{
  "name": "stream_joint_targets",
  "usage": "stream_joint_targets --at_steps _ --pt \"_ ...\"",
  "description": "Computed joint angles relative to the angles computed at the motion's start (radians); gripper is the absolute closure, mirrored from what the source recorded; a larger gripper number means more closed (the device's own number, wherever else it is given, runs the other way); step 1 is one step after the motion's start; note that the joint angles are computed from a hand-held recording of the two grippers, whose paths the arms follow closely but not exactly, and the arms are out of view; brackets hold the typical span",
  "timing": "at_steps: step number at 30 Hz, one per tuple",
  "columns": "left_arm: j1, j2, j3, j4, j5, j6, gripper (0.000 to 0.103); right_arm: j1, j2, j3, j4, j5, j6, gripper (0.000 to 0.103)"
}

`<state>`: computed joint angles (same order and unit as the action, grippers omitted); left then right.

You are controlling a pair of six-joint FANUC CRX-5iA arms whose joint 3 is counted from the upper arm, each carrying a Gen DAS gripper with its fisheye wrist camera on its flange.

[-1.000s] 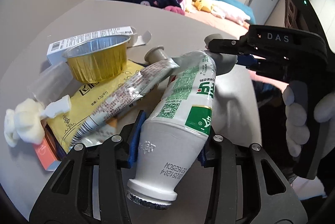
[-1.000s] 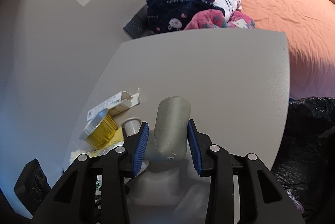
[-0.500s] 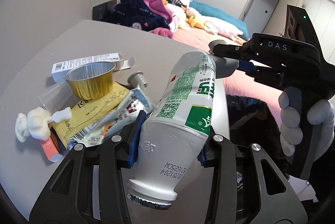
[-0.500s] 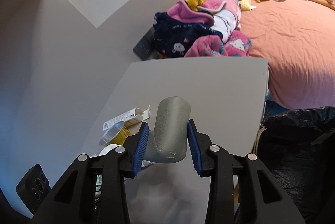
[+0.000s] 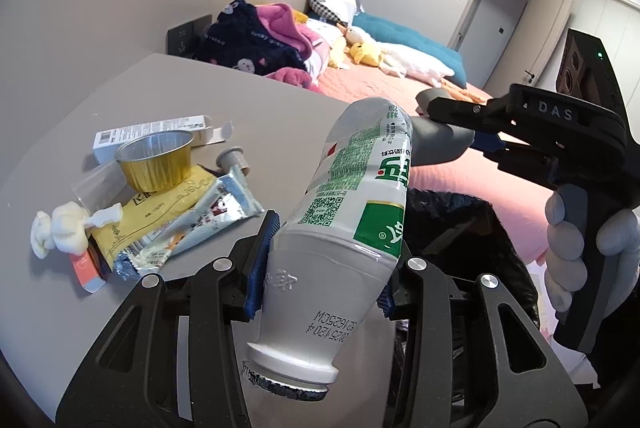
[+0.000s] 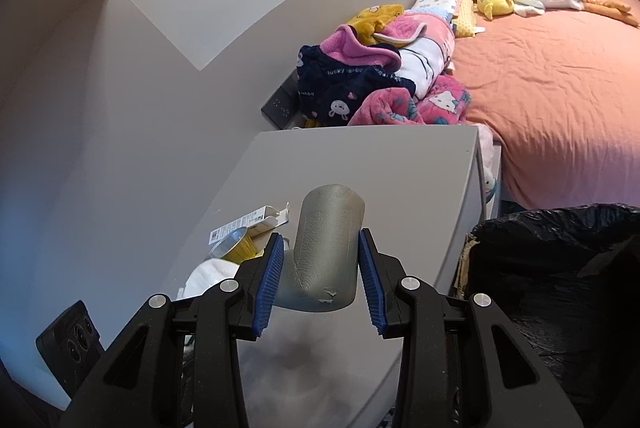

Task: Collect trash
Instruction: 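Carry the bottle and grey piece over the bin and open both tools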

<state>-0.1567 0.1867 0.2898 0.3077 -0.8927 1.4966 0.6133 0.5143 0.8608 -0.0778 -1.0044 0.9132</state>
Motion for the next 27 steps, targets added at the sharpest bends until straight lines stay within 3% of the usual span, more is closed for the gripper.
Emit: stream_joint_targets --at_steps 12,27 --pt "-0.073 0.047 0.064 0.013 -0.004 -0.021 0.061 -0.024 -0.166 -0.231 0.033 0.087 -0.03 0.063" --pt "-0.16 0.153 0.192 0.048 -0.043 -0.072 0.061 -0.079 -0.306 -0.426 0.103 0.15 -0.104 0.063"
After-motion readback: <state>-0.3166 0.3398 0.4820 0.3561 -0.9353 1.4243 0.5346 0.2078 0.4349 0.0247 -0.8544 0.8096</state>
